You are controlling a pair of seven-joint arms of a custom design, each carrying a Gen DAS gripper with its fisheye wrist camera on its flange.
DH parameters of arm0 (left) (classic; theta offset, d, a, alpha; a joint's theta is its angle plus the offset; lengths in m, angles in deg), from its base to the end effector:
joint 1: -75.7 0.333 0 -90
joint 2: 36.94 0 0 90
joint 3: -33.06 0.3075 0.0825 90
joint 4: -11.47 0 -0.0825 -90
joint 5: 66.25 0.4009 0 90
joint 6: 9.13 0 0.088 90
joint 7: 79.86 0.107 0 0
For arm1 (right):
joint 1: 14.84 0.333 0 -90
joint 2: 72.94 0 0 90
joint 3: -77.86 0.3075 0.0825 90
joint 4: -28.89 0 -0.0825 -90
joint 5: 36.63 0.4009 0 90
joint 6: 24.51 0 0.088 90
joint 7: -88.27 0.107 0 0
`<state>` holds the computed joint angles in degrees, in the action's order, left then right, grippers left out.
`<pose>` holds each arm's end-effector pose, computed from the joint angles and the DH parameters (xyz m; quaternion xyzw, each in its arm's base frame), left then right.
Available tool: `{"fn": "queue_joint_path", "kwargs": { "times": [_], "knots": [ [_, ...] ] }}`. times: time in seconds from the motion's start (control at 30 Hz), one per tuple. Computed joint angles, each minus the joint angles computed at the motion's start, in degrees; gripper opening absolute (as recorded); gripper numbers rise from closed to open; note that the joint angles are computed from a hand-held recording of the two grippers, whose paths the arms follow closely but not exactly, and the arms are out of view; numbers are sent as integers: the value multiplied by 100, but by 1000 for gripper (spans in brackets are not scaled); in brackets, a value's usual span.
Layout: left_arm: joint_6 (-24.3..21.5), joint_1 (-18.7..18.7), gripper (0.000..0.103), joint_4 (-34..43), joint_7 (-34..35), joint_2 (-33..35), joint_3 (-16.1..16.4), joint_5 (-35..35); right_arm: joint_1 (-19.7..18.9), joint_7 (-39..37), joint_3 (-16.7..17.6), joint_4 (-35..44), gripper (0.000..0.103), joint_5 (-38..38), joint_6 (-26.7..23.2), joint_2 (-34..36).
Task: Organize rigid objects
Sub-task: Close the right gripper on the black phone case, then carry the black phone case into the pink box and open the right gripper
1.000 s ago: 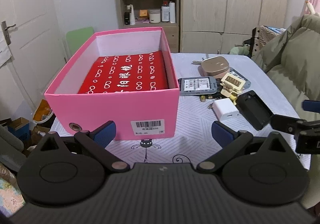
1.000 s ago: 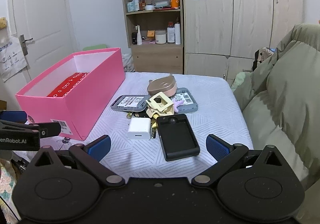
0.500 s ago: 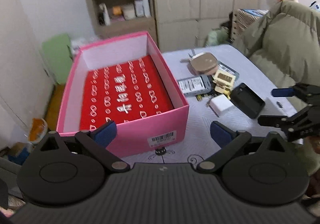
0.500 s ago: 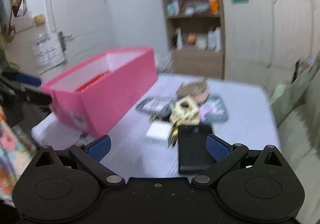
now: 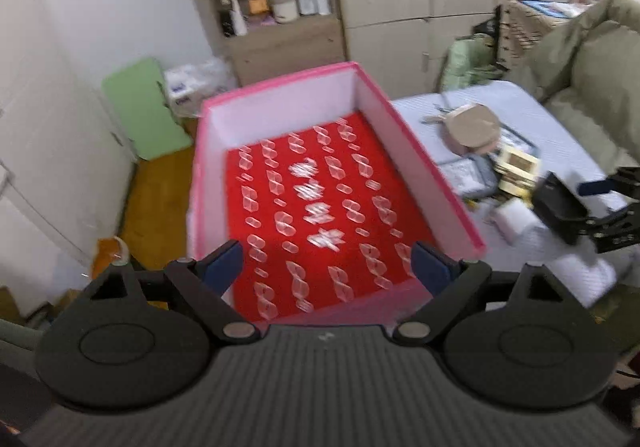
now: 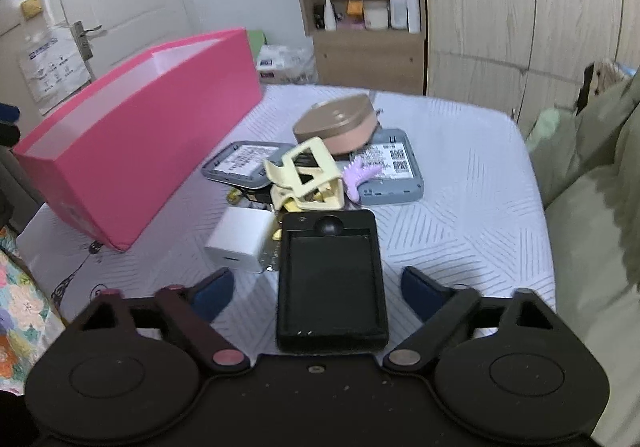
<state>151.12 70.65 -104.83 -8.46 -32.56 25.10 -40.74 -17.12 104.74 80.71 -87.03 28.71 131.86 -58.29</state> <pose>0.6060 -0.1589 0.4700 -0.5672 0.7416 -0.2230 0.2802 0.6275 -0.0291 0.3366 -0.7500 0.5445 -0.1352 0.3503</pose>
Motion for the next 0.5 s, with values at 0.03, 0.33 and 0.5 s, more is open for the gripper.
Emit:
{"fn": "queue_joint_path", "kwargs": {
  "times": [0.03, 0.33, 0.5],
  "knots": [
    [-81, -9, 91, 139, -136, 82, 38, 164, 18, 152, -35, 70, 87, -139, -43, 60],
    [-1100, -198, 87, 1509, -1049, 1123, 446, 1411, 53, 750, 57, 425, 68, -1048, 211, 479],
    [-1719, 71, 58, 2250, -286, 1771, 265, 514, -143, 694, 186, 439, 67, -810, 16, 388]
  ]
}}
